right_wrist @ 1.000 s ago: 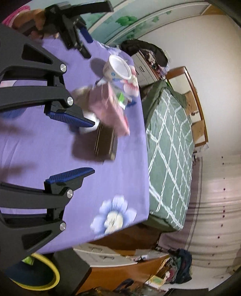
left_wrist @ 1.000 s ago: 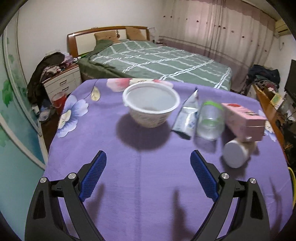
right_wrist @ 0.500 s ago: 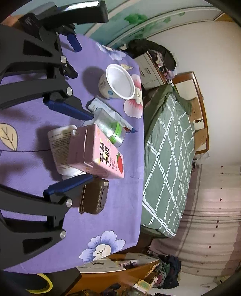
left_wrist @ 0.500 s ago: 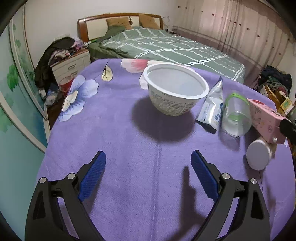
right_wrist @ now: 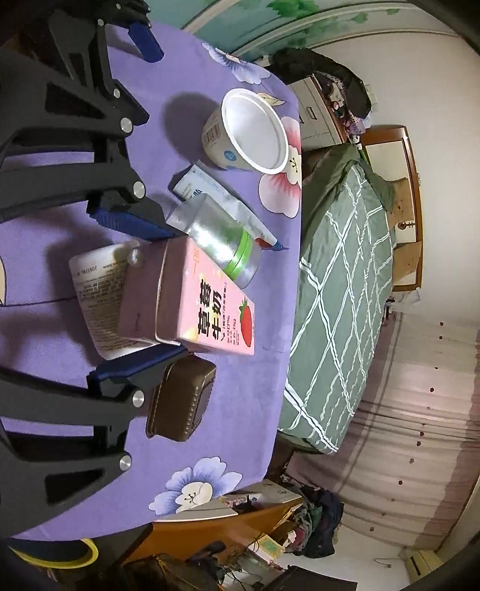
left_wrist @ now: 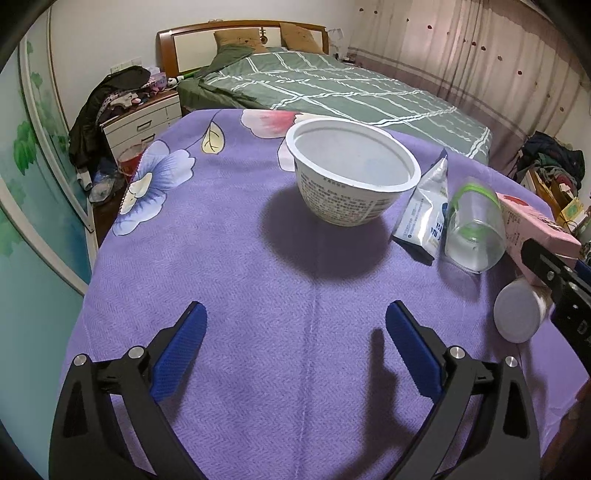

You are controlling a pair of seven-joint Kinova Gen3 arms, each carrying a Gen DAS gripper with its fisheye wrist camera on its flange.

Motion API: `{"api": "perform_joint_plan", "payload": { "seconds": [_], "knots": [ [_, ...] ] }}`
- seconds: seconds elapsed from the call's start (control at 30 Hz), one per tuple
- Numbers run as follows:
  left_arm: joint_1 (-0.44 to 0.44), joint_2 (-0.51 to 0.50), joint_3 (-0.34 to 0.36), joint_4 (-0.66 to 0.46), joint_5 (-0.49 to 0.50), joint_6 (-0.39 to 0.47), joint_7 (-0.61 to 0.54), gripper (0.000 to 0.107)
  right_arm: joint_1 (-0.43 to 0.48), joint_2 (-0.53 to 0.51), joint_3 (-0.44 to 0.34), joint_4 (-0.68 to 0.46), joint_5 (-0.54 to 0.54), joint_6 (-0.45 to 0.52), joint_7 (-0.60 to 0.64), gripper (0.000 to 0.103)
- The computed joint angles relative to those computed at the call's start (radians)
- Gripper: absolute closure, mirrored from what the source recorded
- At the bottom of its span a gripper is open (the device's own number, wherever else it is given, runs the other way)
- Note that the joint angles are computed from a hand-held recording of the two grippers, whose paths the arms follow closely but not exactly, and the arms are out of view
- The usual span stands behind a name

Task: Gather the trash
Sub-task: 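Lift the pink carton, carry it over the yellow bin, open the right gripper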

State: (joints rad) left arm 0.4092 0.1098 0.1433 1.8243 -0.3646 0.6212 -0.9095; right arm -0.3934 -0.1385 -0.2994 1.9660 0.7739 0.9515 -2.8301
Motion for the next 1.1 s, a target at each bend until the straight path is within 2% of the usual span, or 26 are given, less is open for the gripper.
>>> {"api": "perform_joint_plan", "payload": {
  "seconds": [0.2, 0.43, 0.6, 0.87, 1.1],
  "knots": [
    [0.005, -0.001, 0.002, 0.0, -0.007, 0.005, 0.01, 0.011, 0.006, -0.083, -0.015, 0.016, -0.03, -0.025, 0.024, 0.053],
    [0.014, 0.0, 0.005, -0.001, -0.021, 0.012, 0.028, 0.011, 0.031, -0.273, 0.018, 0.053, -0.2, -0.095, 0.155, 0.054],
    [0.013, -0.001, 0.005, -0.003, -0.02, 0.016, 0.025, 0.011, 0.044, -0.414, 0.037, 0.068, -0.298, -0.088, 0.238, 0.054],
    [0.013, 0.0, 0.006, -0.005, -0.02, 0.018, 0.025, 0.011, 0.089, -0.603, 0.092, 0.072, -0.435, -0.025, 0.371, 0.054],
    [0.016, -0.002, 0.006, -0.003, -0.024, 0.022, 0.03, 0.011, 0.227, -0.77, 0.164, 0.059, -0.465, 0.141, 0.484, 0.054]
  ]
}}
